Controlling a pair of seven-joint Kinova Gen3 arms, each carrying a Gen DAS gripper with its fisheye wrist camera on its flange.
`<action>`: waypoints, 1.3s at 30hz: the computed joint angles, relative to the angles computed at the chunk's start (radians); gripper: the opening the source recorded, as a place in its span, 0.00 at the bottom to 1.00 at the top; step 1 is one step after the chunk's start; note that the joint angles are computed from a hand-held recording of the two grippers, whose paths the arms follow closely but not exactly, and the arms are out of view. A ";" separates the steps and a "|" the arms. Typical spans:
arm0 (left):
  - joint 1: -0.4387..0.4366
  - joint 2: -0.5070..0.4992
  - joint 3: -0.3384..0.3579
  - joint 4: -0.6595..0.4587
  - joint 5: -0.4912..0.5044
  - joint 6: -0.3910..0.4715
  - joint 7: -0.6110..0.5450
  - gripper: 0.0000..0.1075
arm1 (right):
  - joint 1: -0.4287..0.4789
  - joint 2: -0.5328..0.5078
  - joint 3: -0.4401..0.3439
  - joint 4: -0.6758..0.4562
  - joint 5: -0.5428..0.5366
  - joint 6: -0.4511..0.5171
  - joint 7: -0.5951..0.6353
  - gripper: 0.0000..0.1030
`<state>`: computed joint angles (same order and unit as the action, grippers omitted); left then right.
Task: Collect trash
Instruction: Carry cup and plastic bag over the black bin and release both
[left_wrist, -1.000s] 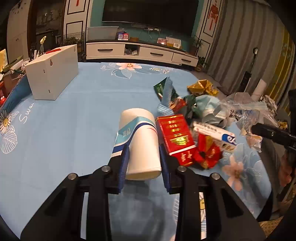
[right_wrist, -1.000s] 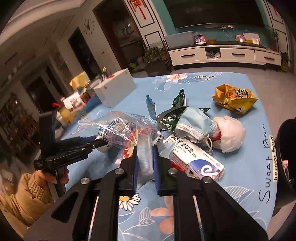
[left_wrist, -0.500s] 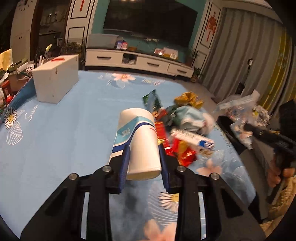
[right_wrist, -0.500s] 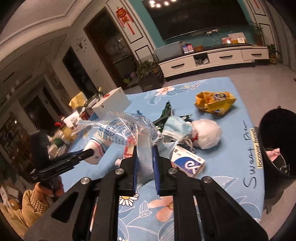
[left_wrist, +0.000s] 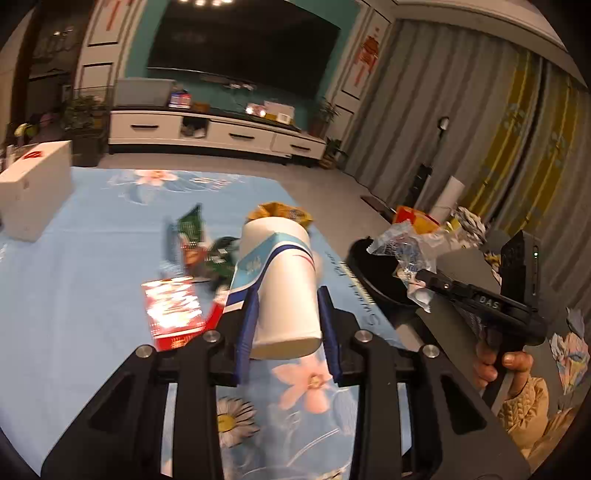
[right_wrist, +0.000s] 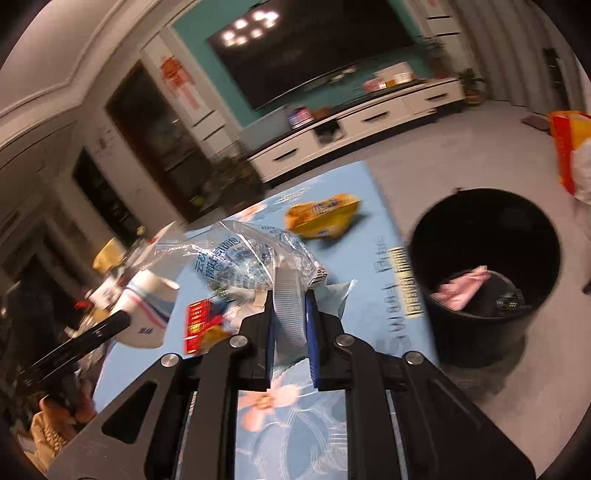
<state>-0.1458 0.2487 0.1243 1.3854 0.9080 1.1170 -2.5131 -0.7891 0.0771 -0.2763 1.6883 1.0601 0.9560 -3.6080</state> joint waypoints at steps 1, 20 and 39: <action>0.017 0.004 0.006 -0.009 -0.013 -0.002 0.014 0.31 | -0.001 -0.012 0.001 0.021 0.003 0.011 -0.028 0.15; 0.332 0.208 0.147 -0.310 -0.242 -0.031 0.209 0.31 | 0.087 -0.131 -0.082 0.286 0.053 0.141 -0.391 0.15; 0.602 0.515 0.137 -0.702 -0.505 0.079 0.485 0.63 | 0.199 -0.119 -0.032 0.363 0.006 0.058 -0.482 0.49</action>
<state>0.4565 0.7641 0.2610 0.6835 0.4033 1.1963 -2.0279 -0.5900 -0.0420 -0.3085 2.0513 1.0658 1.0143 -4.0899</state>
